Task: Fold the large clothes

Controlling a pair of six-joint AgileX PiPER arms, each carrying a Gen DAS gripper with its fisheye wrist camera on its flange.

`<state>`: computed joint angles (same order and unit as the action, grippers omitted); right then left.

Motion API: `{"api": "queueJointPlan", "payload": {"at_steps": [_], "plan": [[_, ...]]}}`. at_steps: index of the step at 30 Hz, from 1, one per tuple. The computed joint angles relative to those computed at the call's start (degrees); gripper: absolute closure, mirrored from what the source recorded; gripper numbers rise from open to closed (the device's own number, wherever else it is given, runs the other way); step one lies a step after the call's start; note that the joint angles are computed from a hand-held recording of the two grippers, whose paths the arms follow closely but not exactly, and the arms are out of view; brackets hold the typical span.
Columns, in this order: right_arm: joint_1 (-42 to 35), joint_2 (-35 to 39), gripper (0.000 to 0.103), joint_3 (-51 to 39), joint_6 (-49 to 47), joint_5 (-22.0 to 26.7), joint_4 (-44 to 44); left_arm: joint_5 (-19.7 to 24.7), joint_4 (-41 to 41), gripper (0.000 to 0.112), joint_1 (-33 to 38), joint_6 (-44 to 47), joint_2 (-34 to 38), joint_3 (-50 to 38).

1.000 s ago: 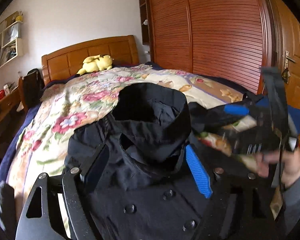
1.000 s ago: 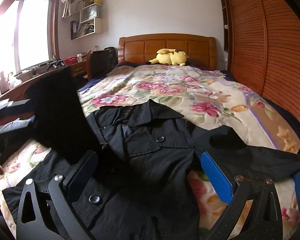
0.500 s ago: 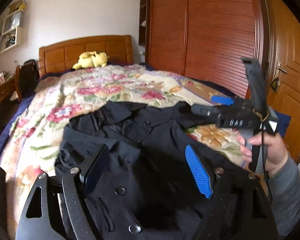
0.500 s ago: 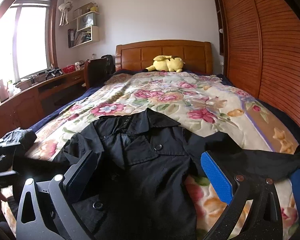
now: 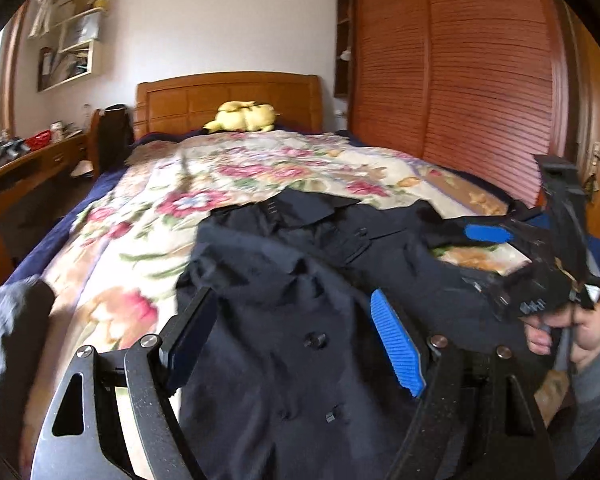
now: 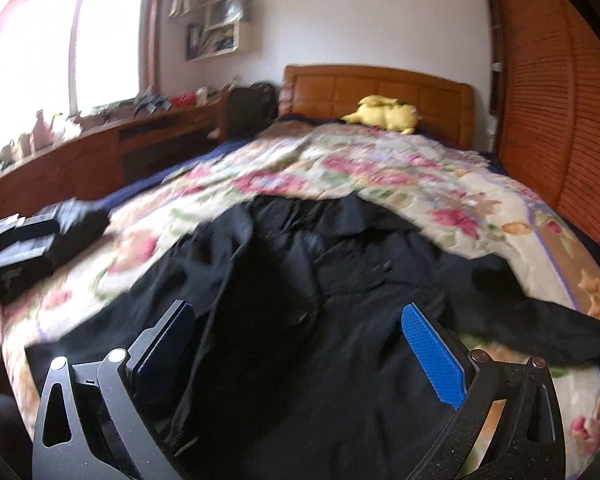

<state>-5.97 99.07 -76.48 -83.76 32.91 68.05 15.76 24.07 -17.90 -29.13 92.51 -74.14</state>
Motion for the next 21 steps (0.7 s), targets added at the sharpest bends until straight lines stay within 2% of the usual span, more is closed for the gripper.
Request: {"api": "queueJointPlan", "payload": {"at_steps": [3,5,9,11,14,16,19,21], "plan": [[1.3,-0.4,0.004,4.1,-2.7,-1.2,0.0,-3.7,2.0,0.032,1.9,-3.7,-1.2,5.3],[2.3,-0.5,0.009,5.8,-3.3,-1.8,-0.8,-5.3,3.1,0.032,2.7,-5.4,-1.6,7.6],[3.5,-0.4,0.02,7.5,-2.6,-2.2,-2.7,-7.4,13.8,0.032,3.6,-16.1,-2.5,11.6],[3.8,-0.7,0.025,8.8,-3.0,-2.6,-1.9,-8.0,14.8,0.032,3.9,-16.7,-2.9,12.5],[4.2,-0.2,0.031,9.5,-1.7,-3.2,-2.9,-8.4,22.9,0.032,4.4,-24.0,-3.5,14.3],[4.4,-0.1,0.034,9.2,0.5,-2.8,-4.4,-8.8,23.1,0.032,4.6,-24.0,-3.3,14.6],[5.9,-0.3,0.04,8.7,4.4,-3.9,-7.6,-9.9,15.1,0.032,5.3,-15.6,-3.1,15.3],[6.1,-0.6,0.045,9.1,5.3,-3.5,-8.3,-10.4,13.8,0.032,5.4,-13.8,-3.2,16.0]]}}
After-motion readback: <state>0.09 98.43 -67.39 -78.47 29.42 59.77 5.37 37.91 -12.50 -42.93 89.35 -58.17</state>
